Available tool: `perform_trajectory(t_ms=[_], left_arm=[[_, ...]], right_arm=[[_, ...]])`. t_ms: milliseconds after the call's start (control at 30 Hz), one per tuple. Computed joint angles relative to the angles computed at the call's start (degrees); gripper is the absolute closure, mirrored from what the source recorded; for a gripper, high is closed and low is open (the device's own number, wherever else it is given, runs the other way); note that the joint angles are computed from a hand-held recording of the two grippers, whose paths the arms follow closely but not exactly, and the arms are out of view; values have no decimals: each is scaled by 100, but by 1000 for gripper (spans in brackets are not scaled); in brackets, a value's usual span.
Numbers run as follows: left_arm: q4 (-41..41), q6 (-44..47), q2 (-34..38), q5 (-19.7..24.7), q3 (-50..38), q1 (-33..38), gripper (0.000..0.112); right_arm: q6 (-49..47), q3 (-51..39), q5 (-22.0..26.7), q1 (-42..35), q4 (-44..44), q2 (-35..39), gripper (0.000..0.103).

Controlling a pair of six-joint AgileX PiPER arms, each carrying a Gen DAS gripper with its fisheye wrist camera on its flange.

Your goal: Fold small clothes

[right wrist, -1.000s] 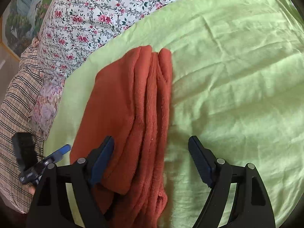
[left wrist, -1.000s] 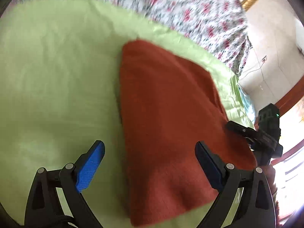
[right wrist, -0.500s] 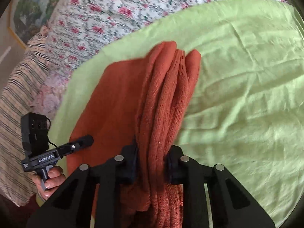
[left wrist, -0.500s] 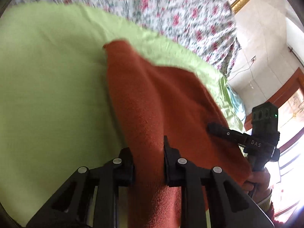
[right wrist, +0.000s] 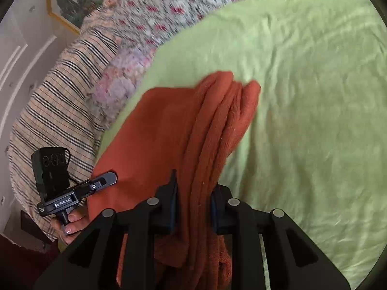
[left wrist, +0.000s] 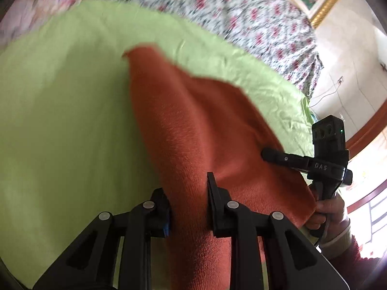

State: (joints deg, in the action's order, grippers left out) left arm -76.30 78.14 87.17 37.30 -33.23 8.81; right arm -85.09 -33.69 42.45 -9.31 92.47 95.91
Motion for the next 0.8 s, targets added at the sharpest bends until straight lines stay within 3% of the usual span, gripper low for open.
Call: perform_trajectory(t_ms=[100,167,233,300,467,533,600,633,700,800], left_arm=[[-236,413,529,588,-165,457,72],[-218,410,740,719,-386,648,60],[-172,284,1020,773,-746,776,52],[-52,-36,1450,931,-1304,843,52],[255,-1283,2743,1302,-3083,751,53],[287,-1691,3159,1381,-3749,613,56],[382,-2109,3446,1329,-4324,448,78],[572,-2369,3526,1187,-4608,354,99],[804,-2650,3460,790,-4834,142,98],[1231,-2825,2921,-171,-4657,-184,97]], right_arm=[[-56,78,-156,49,158,197,79],[121,70,-201,22,15,130,74],[293,147,-585,177,-114,-204,72],[259,267,-718,204,-71,-436,71],[18,665,-526,-26,333,-684,70],[2,772,-462,-106,385,-737,70],[39,867,-416,-177,392,-834,70],[70,918,-397,-224,349,-919,70],[225,949,-422,-260,205,-1103,70],[486,1006,-434,-380,-109,-1469,70]])
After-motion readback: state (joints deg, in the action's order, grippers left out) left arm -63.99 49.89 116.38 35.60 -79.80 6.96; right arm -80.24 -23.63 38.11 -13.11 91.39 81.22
